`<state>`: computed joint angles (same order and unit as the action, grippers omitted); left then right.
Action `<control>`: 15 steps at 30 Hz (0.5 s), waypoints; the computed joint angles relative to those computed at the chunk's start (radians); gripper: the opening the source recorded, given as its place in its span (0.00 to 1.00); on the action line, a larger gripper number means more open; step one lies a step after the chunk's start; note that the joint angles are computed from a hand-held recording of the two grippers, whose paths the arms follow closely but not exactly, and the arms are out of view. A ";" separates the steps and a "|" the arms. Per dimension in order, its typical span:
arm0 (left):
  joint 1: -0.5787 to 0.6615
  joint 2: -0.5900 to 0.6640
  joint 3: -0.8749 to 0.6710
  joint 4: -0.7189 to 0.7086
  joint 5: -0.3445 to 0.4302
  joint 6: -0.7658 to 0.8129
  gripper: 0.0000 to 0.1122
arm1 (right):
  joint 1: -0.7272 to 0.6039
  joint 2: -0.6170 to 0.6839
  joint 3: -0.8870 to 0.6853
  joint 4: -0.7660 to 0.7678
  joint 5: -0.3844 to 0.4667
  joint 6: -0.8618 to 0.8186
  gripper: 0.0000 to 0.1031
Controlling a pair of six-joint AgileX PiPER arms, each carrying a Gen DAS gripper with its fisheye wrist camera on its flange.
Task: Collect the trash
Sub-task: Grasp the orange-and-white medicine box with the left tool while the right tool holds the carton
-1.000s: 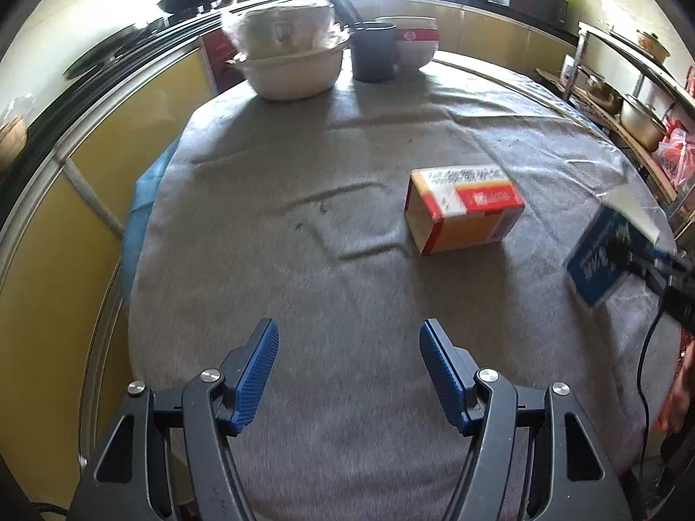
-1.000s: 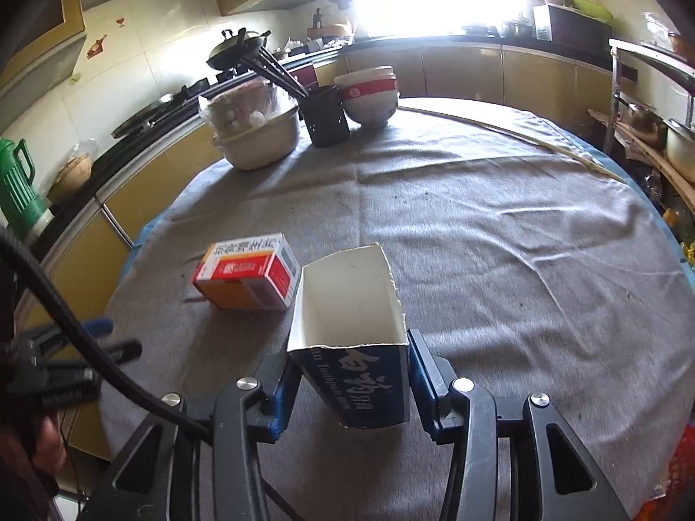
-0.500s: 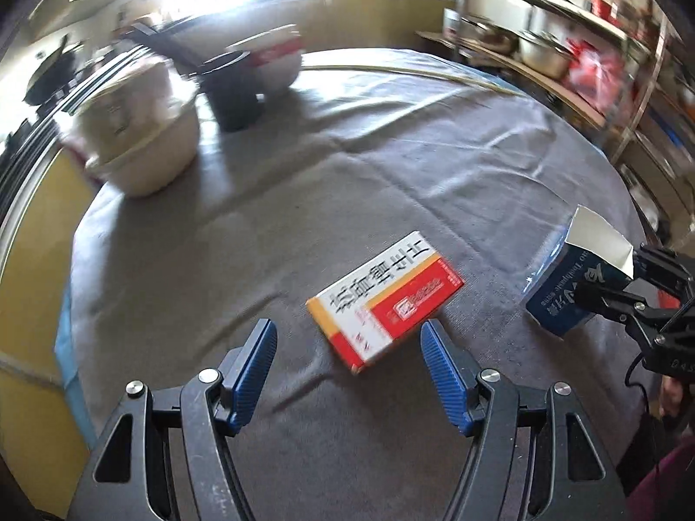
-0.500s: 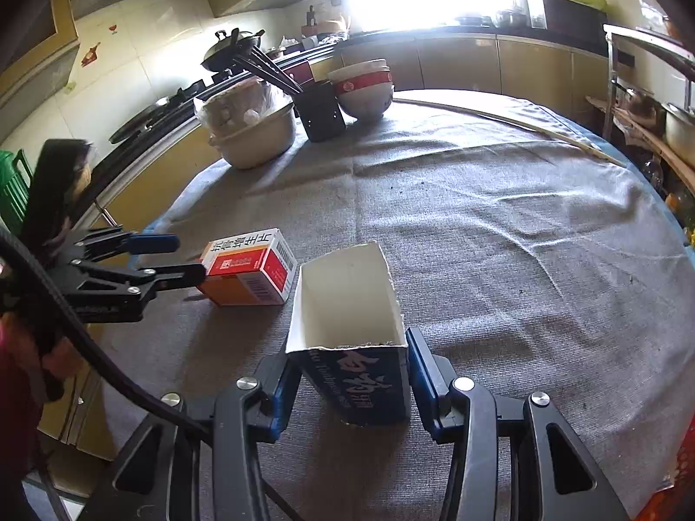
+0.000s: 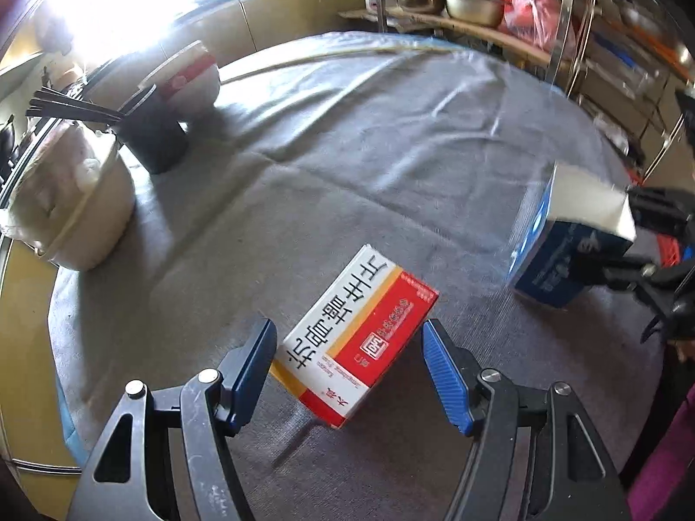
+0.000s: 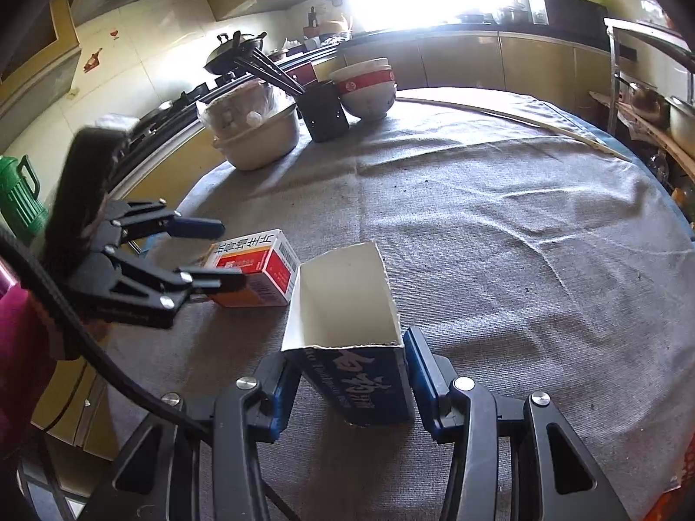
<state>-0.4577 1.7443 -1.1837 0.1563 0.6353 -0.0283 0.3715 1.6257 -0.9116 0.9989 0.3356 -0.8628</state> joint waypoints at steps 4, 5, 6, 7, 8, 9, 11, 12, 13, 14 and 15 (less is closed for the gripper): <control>-0.001 -0.019 0.063 0.008 -0.057 -0.028 0.62 | -0.009 0.021 -0.016 -0.038 0.024 0.044 0.47; 0.008 -0.026 0.074 -0.019 -0.069 -0.018 0.62 | -0.017 0.040 -0.026 -0.048 0.043 0.063 0.47; 0.023 -0.029 0.080 -0.068 -0.076 0.005 0.62 | -0.033 0.069 -0.034 -0.024 0.073 0.057 0.47; 0.039 -0.037 0.094 -0.112 -0.083 0.009 0.59 | -0.048 0.081 -0.028 0.036 0.088 0.012 0.47; 0.044 -0.043 0.103 -0.123 -0.091 0.000 0.57 | -0.051 0.077 -0.016 0.074 0.079 -0.017 0.47; 0.053 -0.049 0.118 -0.152 -0.103 0.003 0.57 | -0.049 0.076 -0.014 0.072 0.076 -0.015 0.47; 0.052 -0.078 0.157 -0.161 -0.131 -0.060 0.57 | -0.050 0.073 -0.014 0.069 0.081 -0.010 0.47; 0.046 -0.092 0.173 -0.160 -0.139 -0.087 0.57 | -0.055 0.073 -0.014 0.071 0.090 -0.007 0.47; 0.036 -0.107 0.195 -0.158 -0.155 -0.126 0.57 | -0.065 0.073 -0.016 0.074 0.104 0.002 0.49; 0.021 -0.121 0.215 -0.137 -0.166 -0.185 0.57 | -0.080 0.075 -0.018 0.080 0.127 0.010 0.50; 0.010 -0.129 0.226 -0.110 -0.172 -0.238 0.56 | -0.094 0.075 -0.016 0.090 0.144 0.007 0.52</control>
